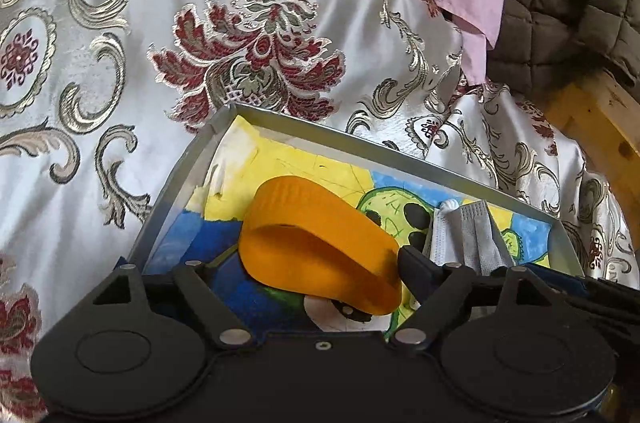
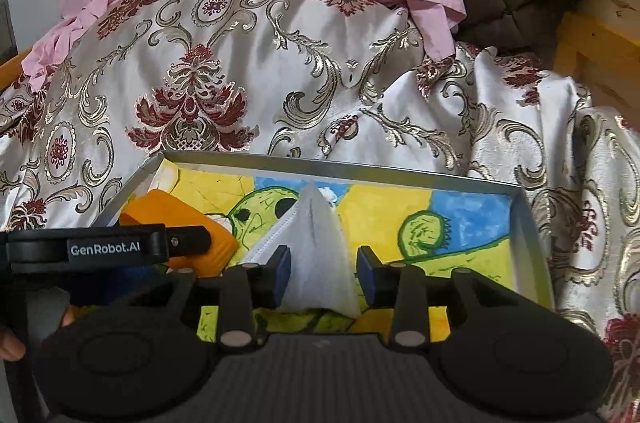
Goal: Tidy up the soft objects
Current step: 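Lower the strap into the tray with the left tool while the right tool releases the mask there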
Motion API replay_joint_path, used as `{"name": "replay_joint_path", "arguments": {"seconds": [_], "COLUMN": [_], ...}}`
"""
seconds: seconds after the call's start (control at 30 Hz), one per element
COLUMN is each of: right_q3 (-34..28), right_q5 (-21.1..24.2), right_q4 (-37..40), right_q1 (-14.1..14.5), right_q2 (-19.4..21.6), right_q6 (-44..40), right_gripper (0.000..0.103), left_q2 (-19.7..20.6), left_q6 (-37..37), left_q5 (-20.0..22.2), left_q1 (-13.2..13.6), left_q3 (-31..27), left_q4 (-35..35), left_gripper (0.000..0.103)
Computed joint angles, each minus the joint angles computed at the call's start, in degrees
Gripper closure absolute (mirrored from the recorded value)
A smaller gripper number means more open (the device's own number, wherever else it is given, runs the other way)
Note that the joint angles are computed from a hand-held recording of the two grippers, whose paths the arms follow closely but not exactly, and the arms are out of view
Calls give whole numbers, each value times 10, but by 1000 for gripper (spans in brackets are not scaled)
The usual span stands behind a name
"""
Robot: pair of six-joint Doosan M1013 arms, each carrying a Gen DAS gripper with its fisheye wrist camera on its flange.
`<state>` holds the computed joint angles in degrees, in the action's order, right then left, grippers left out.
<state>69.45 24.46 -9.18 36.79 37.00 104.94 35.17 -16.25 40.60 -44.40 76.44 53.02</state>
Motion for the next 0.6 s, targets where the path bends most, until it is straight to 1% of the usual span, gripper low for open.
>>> {"name": "replay_joint_path", "arguments": {"seconds": [0.33,0.47,0.53,0.6], "right_q3": [27,43,49,57], "right_q5": [-19,-25,-30,-32], "right_q4": [11,7,2,6], "right_q1": [-3,-1,-1,0], "right_q2": [-24,-35,-39,-45], "right_q6": [-11,-8,-1,-4], "right_gripper": [61,60,60,58], "left_q2": [-18,-33,-40,-47], "left_q6": [-25,-36,-54,-72], "left_q5": [-12,-17,-24,-32], "left_q1": [-4,-14,-19,-22], "left_q3": [12,24,34,45], "left_q4": [-33,-25,-17,-17], "left_gripper": [20,19,18,18]}}
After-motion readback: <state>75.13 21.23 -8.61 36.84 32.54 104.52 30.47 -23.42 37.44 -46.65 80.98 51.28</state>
